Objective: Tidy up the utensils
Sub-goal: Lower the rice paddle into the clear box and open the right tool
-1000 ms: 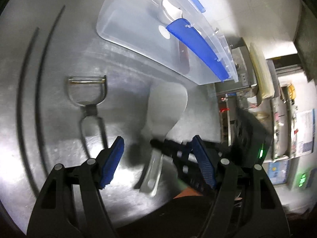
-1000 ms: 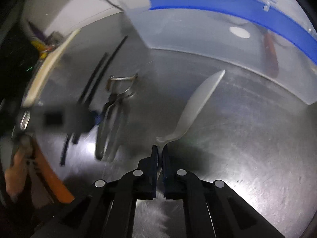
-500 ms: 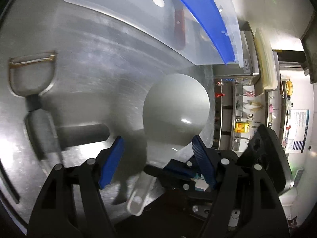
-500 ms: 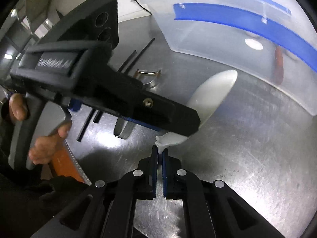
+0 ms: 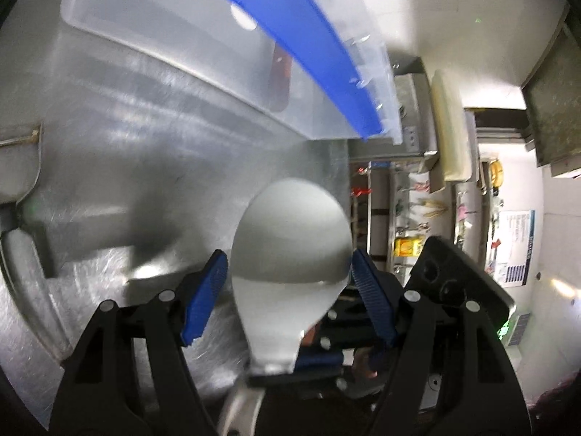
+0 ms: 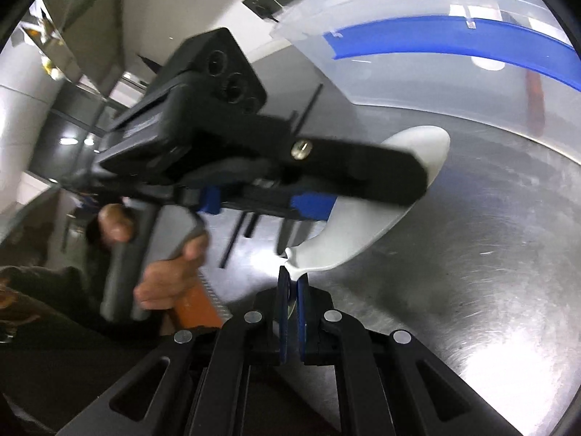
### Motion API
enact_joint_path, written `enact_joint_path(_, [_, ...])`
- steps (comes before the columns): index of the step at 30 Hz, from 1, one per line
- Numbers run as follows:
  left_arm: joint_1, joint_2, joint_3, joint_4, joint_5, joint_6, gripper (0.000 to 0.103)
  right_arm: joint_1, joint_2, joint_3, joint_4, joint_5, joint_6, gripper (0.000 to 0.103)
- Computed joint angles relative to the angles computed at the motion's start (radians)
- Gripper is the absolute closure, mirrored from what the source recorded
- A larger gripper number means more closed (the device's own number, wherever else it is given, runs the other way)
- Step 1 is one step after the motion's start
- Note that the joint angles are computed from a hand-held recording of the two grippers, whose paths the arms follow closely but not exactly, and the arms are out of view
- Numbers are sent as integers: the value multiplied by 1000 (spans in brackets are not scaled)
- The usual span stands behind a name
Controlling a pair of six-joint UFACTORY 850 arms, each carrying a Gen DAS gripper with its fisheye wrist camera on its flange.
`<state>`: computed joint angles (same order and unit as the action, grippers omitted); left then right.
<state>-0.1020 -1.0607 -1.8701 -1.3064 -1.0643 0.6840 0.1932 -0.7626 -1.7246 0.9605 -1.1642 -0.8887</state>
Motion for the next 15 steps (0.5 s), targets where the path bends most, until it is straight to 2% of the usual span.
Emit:
enact_joint_path(3, [4, -2, -2, -51, -18, 26, 54, -14, -12, -13, 37, -62, 3, 98])
enact_joint_path(4, [5, 0, 0, -70, -21, 37, 68, -23, -15, -21, 46, -84, 9, 97])
enact_joint_path(7, [11, 9, 7, -141, -48, 67, 81, -52, -30, -41, 103, -160, 26, 97])
enact_joint_path(12, [5, 23, -28, -194, -63, 89, 86, -86, -55, -105, 181, -229, 22, 97])
enact_joint_path(15, [3, -11, -139, -196, -81, 64, 89, -106, -77, -180, 201, -253, 17, 97])
